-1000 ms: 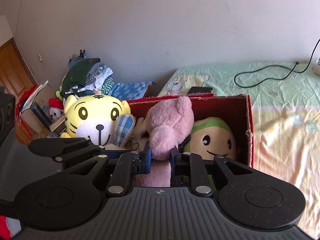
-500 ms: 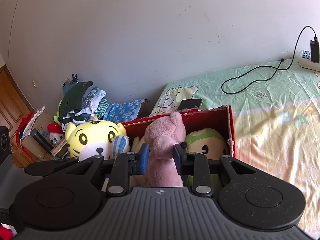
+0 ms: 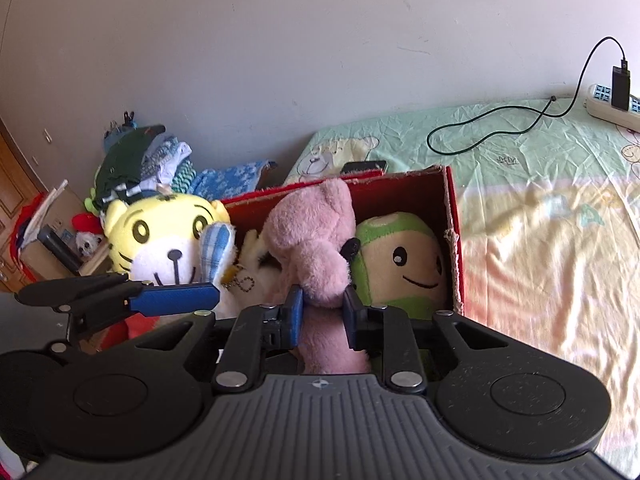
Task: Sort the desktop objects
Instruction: 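Open the right gripper and raise it out of the box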
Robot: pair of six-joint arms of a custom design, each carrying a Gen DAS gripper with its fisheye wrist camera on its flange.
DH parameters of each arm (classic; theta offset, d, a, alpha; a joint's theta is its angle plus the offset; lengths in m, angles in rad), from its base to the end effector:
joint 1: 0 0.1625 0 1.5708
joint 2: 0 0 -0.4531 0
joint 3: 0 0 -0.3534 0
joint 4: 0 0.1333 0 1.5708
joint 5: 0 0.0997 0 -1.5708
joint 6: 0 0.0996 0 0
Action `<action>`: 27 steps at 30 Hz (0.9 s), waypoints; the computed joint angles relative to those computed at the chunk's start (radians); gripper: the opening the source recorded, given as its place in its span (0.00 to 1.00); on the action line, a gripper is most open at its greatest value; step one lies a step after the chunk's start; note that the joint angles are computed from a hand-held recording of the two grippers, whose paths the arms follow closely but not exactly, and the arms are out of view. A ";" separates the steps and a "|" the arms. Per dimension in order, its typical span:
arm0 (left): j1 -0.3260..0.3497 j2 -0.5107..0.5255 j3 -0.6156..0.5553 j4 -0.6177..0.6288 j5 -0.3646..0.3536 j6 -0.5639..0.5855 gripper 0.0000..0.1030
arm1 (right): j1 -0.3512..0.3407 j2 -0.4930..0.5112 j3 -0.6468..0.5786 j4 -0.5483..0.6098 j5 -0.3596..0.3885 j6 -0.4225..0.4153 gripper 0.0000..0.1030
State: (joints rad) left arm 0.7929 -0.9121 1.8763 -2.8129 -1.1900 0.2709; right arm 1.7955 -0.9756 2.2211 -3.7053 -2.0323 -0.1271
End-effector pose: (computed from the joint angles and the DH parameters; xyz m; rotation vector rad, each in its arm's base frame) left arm -0.2998 -0.5470 0.1689 1.3357 2.4598 -0.5140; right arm 0.1979 -0.4667 0.2240 0.1605 -2.4860 1.2061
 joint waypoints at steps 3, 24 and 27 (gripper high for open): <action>-0.012 -0.013 0.022 -0.042 0.023 -0.006 0.89 | 0.004 -0.007 0.018 -0.047 0.007 0.017 0.28; -0.198 -0.016 0.088 0.134 0.379 -0.473 0.99 | 0.044 -0.181 0.144 0.004 -0.141 0.041 0.38; -0.223 -0.010 0.094 0.190 0.397 -0.562 0.99 | 0.036 -0.212 0.162 0.043 -0.146 0.043 0.38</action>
State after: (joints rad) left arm 0.5697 -0.9225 1.9706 -2.6227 -0.7927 -0.2911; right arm 1.8318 -1.1878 2.3834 -3.6627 -2.1782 -0.0840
